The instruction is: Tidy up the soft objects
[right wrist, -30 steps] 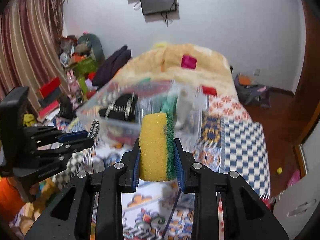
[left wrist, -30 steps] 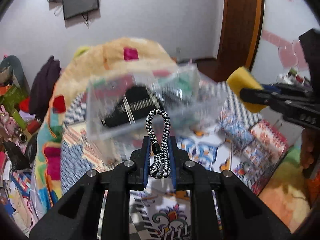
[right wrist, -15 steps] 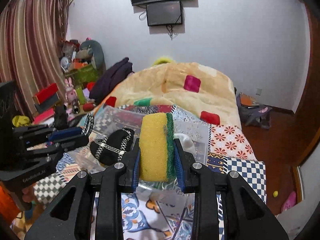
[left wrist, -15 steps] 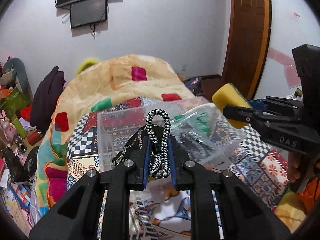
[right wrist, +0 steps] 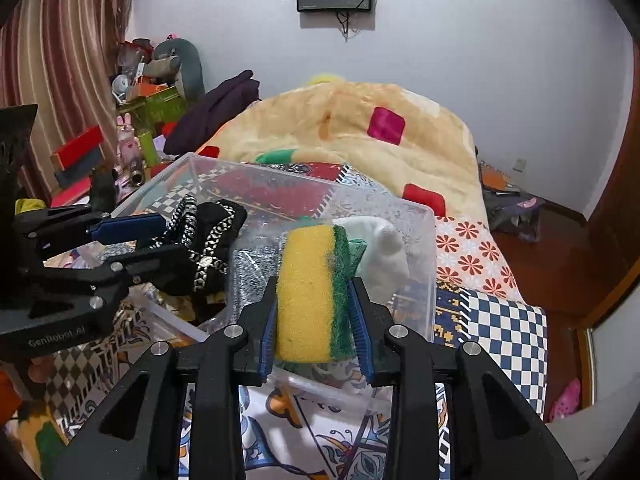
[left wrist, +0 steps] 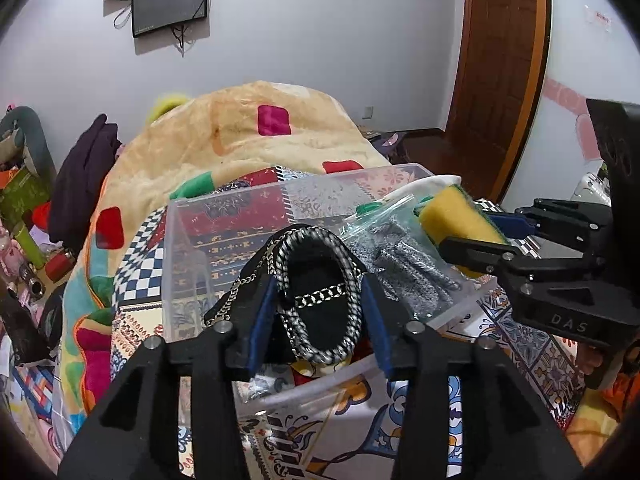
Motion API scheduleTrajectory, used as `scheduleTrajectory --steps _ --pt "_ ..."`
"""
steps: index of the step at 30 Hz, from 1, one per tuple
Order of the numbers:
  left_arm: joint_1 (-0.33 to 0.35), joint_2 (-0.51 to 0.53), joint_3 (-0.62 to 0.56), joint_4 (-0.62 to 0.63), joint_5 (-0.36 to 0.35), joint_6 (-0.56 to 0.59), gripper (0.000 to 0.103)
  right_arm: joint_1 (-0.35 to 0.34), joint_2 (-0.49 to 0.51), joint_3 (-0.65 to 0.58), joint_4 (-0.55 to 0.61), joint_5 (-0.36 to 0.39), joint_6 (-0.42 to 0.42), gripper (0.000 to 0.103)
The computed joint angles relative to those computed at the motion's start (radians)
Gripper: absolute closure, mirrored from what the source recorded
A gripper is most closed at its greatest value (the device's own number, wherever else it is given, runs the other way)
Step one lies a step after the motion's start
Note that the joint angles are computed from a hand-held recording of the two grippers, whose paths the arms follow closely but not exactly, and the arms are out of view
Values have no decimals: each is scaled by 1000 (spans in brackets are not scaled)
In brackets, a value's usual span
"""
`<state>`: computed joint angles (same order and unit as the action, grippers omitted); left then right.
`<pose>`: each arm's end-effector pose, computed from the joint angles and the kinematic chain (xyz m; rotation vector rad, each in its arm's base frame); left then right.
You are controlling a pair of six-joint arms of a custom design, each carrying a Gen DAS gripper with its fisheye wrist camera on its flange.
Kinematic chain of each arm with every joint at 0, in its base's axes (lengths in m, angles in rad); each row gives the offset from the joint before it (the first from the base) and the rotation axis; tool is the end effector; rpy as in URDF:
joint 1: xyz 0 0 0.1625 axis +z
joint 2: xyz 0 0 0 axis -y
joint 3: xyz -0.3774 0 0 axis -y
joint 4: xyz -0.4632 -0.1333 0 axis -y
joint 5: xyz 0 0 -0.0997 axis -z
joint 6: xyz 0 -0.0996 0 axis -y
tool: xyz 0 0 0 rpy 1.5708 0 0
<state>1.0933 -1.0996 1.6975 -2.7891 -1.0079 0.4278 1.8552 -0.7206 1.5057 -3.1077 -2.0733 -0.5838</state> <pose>-0.1489 -0.6934 0.2275 0.8785 2.3323 -0.8131 0.2906 -0.6898 0.0884 0.7933 -2.2926 0.8495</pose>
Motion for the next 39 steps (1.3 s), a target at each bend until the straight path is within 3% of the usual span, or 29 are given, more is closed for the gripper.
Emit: scheduleTrajectory --steps 2,5,16,19,23,27,29,39 --pt "-5 -10 10 -12 3 0 52 3 -14 14 -6 7 3 62" --pt "-15 -39 34 -32 2 -5 48 8 -29 27 -20 20 5 57" --pt "-88 -203 185 -208 10 -1 47 59 -136 137 -128 109 32 56" --pt "-114 -246 230 -268 15 14 39 80 -163 178 -186 123 27 56" --pt "-147 -299 287 -331 19 27 30 102 -185 221 -261 137 13 40" --pt "-173 -324 324 -398 30 46 10 121 -192 254 -356 140 -19 27" --pt "-182 -328 339 -439 37 64 5 126 -187 261 -400 145 -33 19" --pt "-207 -350 381 -474 48 78 0 122 -172 291 -512 154 -58 5"
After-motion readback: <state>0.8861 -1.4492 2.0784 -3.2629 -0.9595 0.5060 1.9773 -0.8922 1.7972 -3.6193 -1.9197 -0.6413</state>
